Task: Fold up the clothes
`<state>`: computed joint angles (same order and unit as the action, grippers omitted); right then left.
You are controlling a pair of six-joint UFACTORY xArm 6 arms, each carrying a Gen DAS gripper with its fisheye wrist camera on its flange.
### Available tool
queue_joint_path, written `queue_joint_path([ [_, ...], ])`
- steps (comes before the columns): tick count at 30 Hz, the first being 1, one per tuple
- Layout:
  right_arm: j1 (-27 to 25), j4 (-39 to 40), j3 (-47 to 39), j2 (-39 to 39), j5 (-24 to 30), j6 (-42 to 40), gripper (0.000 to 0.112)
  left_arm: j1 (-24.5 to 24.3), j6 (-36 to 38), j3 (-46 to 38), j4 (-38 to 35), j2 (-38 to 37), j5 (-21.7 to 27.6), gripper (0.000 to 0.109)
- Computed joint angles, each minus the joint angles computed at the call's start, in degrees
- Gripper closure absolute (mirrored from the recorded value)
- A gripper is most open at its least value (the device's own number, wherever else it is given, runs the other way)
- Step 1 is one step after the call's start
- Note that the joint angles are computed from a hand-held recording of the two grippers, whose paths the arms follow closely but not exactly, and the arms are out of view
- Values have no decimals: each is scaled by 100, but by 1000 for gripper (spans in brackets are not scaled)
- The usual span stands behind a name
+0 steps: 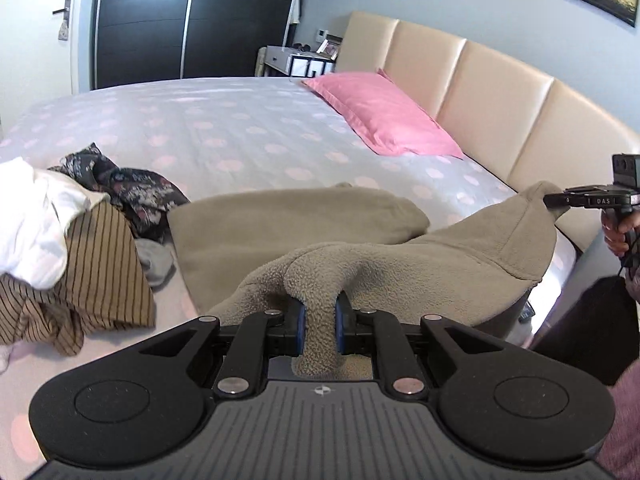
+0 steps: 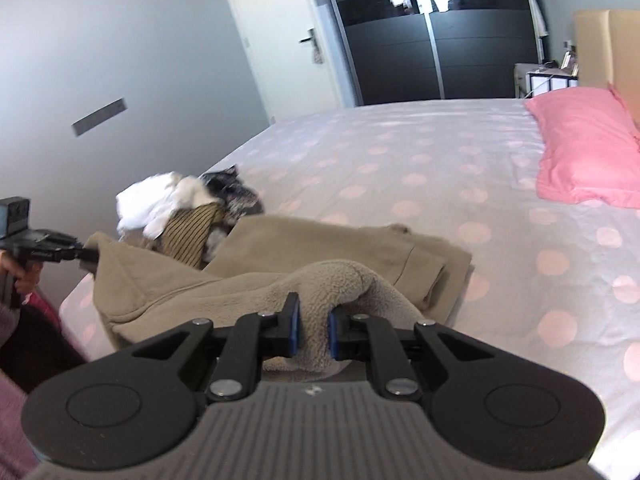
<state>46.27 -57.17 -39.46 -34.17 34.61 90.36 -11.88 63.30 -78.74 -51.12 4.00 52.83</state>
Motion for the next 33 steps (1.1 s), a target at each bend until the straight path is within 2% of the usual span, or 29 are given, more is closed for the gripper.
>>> queue_joint_path([
  [3, -458, -241, -227, 330, -257, 137, 97, -138, -312, -524, 37, 459, -205, 97],
  [9, -1508, -654, -790, 1227, -967, 388, 97, -379, -1168, -2182, 376, 1843, -466, 97],
  [15, -2156, -1504, -1336, 2270, -1260, 1502, 96, -549, -2018, -3843, 509, 3419, -755, 97],
  [19, -2452, -1721, -1619, 2838, -1450, 2035, 95, -596, -2905, -5193, 1072, 4489, -548, 96],
  [22, -2529, -1627, -1821, 3162, -1352, 2144, 88, -613, -3513, -6257, 1438, 5237, -289, 95],
  [24, -2529, -1530, -1919, 3300, -1165, 2176, 72, -615, -3886, -6954, 1676, 5689, -109, 90],
  [26, -2513, -1576, -1919, 3273, -920, 2365, 63, -621, -4013, -6845, 1725, 5652, -332, 83],
  [30, -2547, -2096, -1724, 2983, -836, 3219, 60, -622, -3587, -5638, 1334, 4922, -1112, 70],
  [33, -2430, -2089, -1693, 2881, -705, 2992, 59, -656, -3143, -4985, 1116, 4492, -1533, 67],
])
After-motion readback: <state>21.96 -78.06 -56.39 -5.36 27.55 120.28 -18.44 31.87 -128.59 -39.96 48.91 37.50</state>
